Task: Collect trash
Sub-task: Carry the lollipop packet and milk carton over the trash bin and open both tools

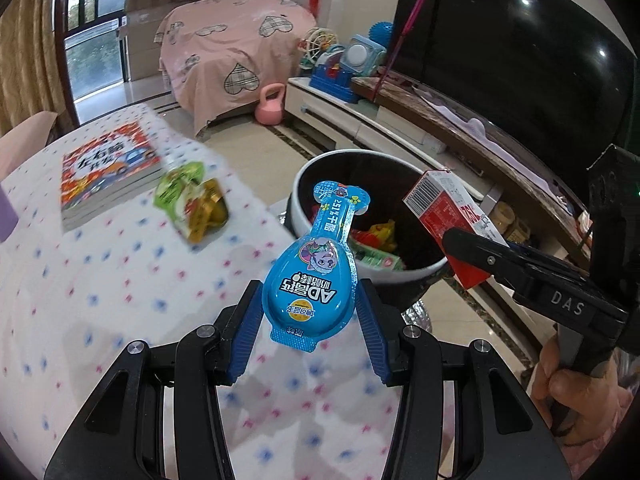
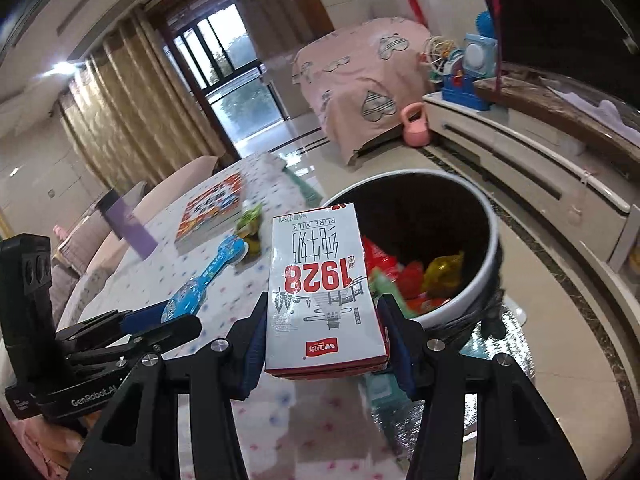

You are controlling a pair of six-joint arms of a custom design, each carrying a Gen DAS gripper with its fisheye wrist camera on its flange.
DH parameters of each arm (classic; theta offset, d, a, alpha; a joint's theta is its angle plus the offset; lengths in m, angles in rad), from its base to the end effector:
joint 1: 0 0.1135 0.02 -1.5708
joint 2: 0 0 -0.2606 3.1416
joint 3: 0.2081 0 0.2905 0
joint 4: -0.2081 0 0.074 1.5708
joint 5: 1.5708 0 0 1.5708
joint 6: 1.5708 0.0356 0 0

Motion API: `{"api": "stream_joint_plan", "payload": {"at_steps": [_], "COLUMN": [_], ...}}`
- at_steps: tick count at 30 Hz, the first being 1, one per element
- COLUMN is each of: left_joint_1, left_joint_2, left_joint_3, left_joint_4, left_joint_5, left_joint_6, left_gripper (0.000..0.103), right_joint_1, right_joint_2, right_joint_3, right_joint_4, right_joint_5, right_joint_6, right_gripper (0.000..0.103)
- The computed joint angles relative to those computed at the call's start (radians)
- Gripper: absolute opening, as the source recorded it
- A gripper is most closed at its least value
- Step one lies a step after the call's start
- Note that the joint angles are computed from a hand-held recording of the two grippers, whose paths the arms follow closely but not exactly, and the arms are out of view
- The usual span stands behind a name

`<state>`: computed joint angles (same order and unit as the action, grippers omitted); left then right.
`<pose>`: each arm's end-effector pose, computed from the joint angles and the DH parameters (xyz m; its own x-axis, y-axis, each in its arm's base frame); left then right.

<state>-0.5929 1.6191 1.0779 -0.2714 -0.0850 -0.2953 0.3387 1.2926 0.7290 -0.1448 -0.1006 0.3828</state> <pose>0.3188 -0.2112 0.1993 -0.7240 0.1382 -0.6758 0.3111 0.9398 -0.1411 0.2854 0.1043 0.1918 -0.7196 0.1405 -0.6800 -0.1442 0.9277 0.3443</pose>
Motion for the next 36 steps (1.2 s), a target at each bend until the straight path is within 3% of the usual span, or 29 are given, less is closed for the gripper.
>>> {"api": "stream_joint_plan", "payload": {"at_steps": [17,36], "left_joint_1": [-0.034,-0.02], "left_joint_2": [0.241,0.395], "left_joint_3": [0.295,0.463], "left_joint_4": [-0.084,-0.157], "left_joint_5": [-0.014,-0.021], "left_joint_6": [0.038,0.051], "left_gripper": [0.046,0.047], "right_joint_1": [-0.137,-0.169], "right_joint_2": [0.15,0.295], "right_joint_3": [0.141,0.252], "right_joint_4": [-0.033,-0.054], "right_joint_5": [-0.057,-0.056], "right_joint_6": [-0.091,-0.149], "right_gripper": [0.053,0.053]}}
